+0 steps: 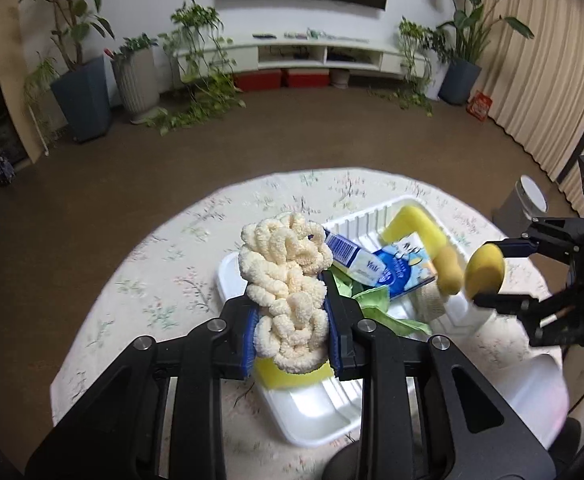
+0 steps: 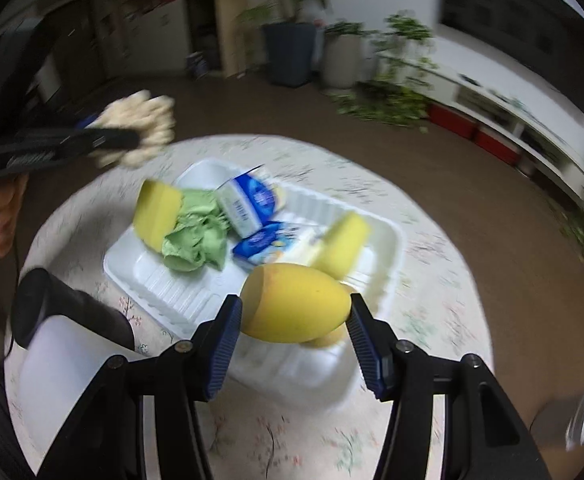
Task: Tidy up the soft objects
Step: 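Carry the scrubber and egg sponge into the white tray and open both tools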
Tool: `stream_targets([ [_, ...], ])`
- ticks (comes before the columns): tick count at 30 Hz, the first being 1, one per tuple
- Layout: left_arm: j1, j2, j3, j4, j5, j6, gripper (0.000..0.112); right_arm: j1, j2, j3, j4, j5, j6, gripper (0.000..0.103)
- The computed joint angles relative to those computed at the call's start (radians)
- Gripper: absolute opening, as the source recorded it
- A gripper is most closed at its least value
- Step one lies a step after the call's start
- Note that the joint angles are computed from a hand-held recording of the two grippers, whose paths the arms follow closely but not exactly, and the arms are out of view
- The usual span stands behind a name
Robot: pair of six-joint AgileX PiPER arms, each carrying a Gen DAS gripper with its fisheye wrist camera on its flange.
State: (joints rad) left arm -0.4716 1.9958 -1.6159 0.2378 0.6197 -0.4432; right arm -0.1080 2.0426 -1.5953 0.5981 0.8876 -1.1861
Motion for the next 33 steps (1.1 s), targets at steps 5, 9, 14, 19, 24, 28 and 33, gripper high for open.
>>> stream_targets([
  [5, 0.011, 0.079, -0.063, -0.055, 0.004, 0.075, 0.025, 0.05, 0.059, -0.014, -0.037, -0.019, -0.025, 0.056],
  [9, 0.021, 0.13, -0.129, -0.09, 0.046, 0.117, 0.025, 0.06, 0.099, -0.038, -0.067, -0.023, -0.016, 0.056],
  [14, 0.031, 0.168, -0.155, -0.144, 0.067, 0.143, 0.026, 0.061, 0.122, -0.043, -0.072, -0.024, -0.031, 0.057],
  [19, 0.008, 0.183, -0.146, -0.154, 0.076, 0.184, 0.026, 0.063, 0.115, -0.016, -0.053, -0.044, -0.068, 0.057],
  [24, 0.014, 0.186, -0.114, -0.211, 0.056, 0.211, 0.026, 0.059, 0.118, -0.017, -0.044, -0.042, -0.08, 0.057],
  [28, 0.021, 0.188, -0.099, -0.231, 0.031, 0.205, 0.026, 0.06, 0.114, 0.001, -0.027, -0.061, -0.094, 0.057],
  [33, 0.01, 0.161, -0.052, -0.158, -0.004, 0.131, 0.049, 0.057, 0.093, 0.034, -0.01, -0.074, -0.11, 0.06],
])
